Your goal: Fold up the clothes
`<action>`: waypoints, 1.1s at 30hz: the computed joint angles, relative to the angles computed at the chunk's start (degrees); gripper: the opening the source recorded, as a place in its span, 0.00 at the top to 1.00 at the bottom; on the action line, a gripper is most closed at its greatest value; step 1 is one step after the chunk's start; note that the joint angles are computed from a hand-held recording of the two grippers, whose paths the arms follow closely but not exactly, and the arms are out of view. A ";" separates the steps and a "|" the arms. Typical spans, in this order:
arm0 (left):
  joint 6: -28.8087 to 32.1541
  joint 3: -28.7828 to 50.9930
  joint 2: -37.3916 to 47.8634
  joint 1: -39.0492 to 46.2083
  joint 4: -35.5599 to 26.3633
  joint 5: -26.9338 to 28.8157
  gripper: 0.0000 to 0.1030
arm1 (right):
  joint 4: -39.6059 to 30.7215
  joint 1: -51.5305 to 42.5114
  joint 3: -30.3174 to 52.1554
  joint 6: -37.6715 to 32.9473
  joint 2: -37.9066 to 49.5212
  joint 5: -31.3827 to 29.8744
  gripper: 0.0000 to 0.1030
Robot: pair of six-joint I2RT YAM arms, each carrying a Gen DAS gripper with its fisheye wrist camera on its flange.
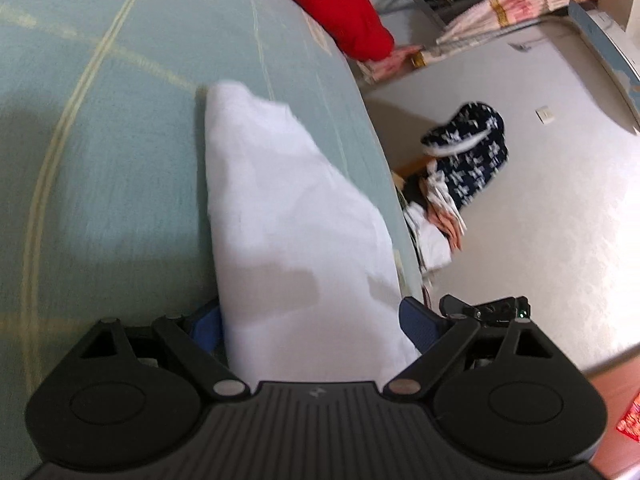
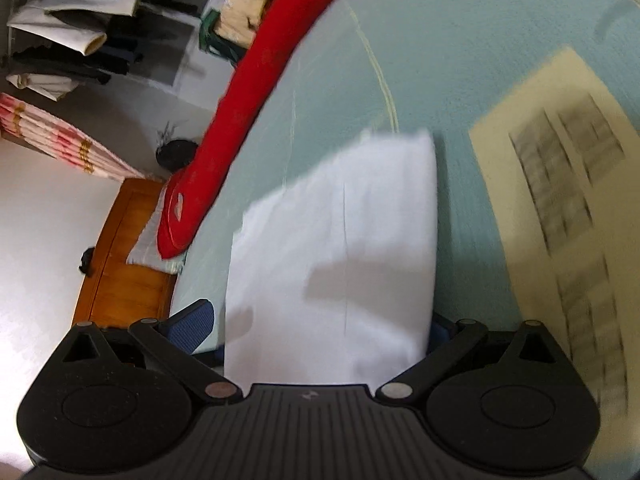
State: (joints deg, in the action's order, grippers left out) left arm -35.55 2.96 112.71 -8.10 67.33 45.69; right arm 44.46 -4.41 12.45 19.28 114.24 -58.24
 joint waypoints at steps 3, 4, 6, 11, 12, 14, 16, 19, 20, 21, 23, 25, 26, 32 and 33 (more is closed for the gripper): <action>-0.52 0.88 4.46 1.92 3.69 2.90 0.13 | -7.38 -2.11 -0.58 -7.81 -1.73 -2.46 0.00; -1.73 2.00 5.20 1.54 3.71 2.73 0.13 | -8.87 -2.15 0.41 -8.50 -1.44 -2.72 0.00; -3.90 4.74 5.62 -1.02 3.19 0.78 0.13 | -7.92 -0.96 2.90 -5.98 0.19 -3.24 0.00; -5.11 7.38 3.86 -5.63 0.70 -2.92 0.09 | -1.59 1.62 7.19 2.38 4.58 -3.87 0.00; -4.46 6.52 4.15 -5.40 1.94 -2.27 0.09 | -1.40 1.60 6.79 2.47 4.23 -3.92 0.00; -3.52 4.85 6.58 -3.78 6.04 -0.25 0.09 | 0.12 0.93 5.11 0.89 4.23 -4.90 0.00; -4.27 5.07 9.54 -1.80 9.30 1.80 0.10 | 1.62 0.16 3.42 -0.95 4.38 -5.98 0.00; -7.40 7.35 8.92 -2.63 7.39 0.44 0.10 | 4.93 0.34 4.51 2.09 6.39 -6.50 0.00; -8.12 8.20 7.87 -3.37 5.61 -0.56 0.10 | 6.55 0.46 5.01 4.13 7.21 -6.62 0.00; -7.82 8.03 6.60 -3.81 4.40 -1.18 0.10 | 7.58 0.92 5.03 5.62 7.23 -5.96 0.00; -6.94 6.79 4.52 -4.07 3.70 -1.22 0.10 | 9.04 1.80 4.22 7.17 6.36 -4.76 0.00; -8.57 5.74 6.26 -2.33 7.48 1.53 0.10 | 11.13 2.06 2.47 7.50 5.42 -5.19 0.00; -9.50 5.48 7.10 -1.48 9.03 2.72 0.10 | 13.53 1.82 1.57 8.64 5.65 -6.04 0.00; -9.31 3.94 0.97 0.09 5.07 5.01 0.10 | 18.04 1.87 -1.30 12.86 2.77 -7.06 0.00; -8.60 3.39 -0.60 0.66 3.96 5.61 0.10 | 16.47 2.43 -1.51 12.65 0.89 -6.61 0.00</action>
